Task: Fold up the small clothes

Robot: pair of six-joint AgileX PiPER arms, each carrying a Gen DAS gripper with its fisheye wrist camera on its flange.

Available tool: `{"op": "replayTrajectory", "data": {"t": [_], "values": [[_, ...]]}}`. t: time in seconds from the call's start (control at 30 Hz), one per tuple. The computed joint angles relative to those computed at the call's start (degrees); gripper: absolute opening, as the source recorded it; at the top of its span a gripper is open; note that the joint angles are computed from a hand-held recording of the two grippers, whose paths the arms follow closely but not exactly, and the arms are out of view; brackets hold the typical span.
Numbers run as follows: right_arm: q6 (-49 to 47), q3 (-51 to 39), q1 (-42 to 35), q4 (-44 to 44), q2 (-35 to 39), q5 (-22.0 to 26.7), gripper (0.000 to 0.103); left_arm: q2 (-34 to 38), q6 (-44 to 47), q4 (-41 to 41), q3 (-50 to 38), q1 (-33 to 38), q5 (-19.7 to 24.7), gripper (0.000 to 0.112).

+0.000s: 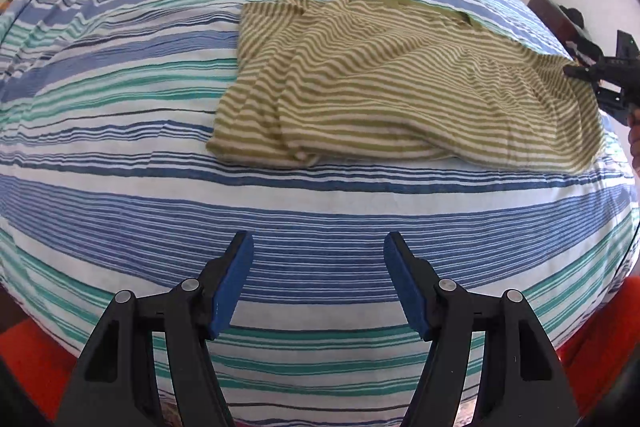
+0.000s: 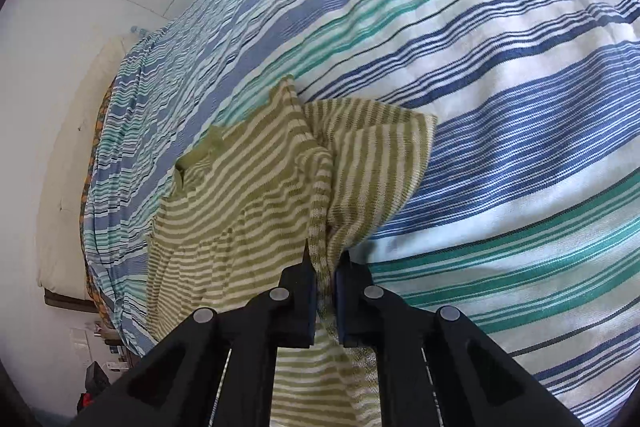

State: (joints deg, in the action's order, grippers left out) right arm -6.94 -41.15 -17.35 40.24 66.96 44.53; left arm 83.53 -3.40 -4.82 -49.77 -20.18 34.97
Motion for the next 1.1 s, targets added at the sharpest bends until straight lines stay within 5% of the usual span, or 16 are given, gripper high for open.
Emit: {"op": "replayTrajectory", "data": {"t": [0.1,0.2,0.47,0.53,0.57,0.6,0.63,0.7,0.8,0.93,1.0,1.1], "values": [[15.3,-10.7,15.8,-7.9,1.9,-1.0,0.007,-0.5,7.2,-6.1,3.3,6.7,-2.0,0.07],[31.5,-27.1,30.9,-20.6,11.8,0.4,0.007,-1.5,15.2,-12.7,5.6,11.9,-3.2,0.07],[51.7,-72.9,51.5,-37.5,51.7,9.1,0.008,-2.9,27.4,-22.2,7.1,20.5,-1.5,0.07],[49.8,-82.9,52.8,-33.1,61.1,11.3,0.022,-3.0,29.0,-23.2,7.5,21.9,-1.0,0.07],[46.9,-84.8,52.5,-27.8,64.2,11.1,0.05,-3.1,30.0,-23.9,7.6,22.6,-0.6,0.07],[45.4,-84.5,52.3,-23.6,65.3,9.9,0.084,-3.2,30.9,-24.6,7.9,23.2,-0.3,0.07],[42.8,-81.8,52.1,-19.1,64.4,6.8,0.092,-3.3,31.8,-25.3,8.0,23.7,-0.1,0.07],[34.5,-72.4,51.8,-10.2,59.0,-2.0,0.091,-3.4,32.8,-26.2,8.3,24.1,0.2,0.07],[32.0,-64.5,51.9,-11.7,50.4,-6.2,0.092,-3.3,32.0,-25.8,8.1,23.7,0.2,0.07],[41.2,-56.6,51.6,-29.8,40.9,-0.9,0.092,-3.2,33.8,-28.3,7.5,25.2,1.5,0.07],[42.2,-45.2,51.3,-28.0,34.9,-6.5,0.091,-1.1,36.0,-31.0,6.3,26.7,2.2,0.07],[34.1,-30.5,53.3,-12.1,31.8,-19.8,0.089,0.6,37.3,-33.5,4.9,28.8,4.0,0.07]]}}
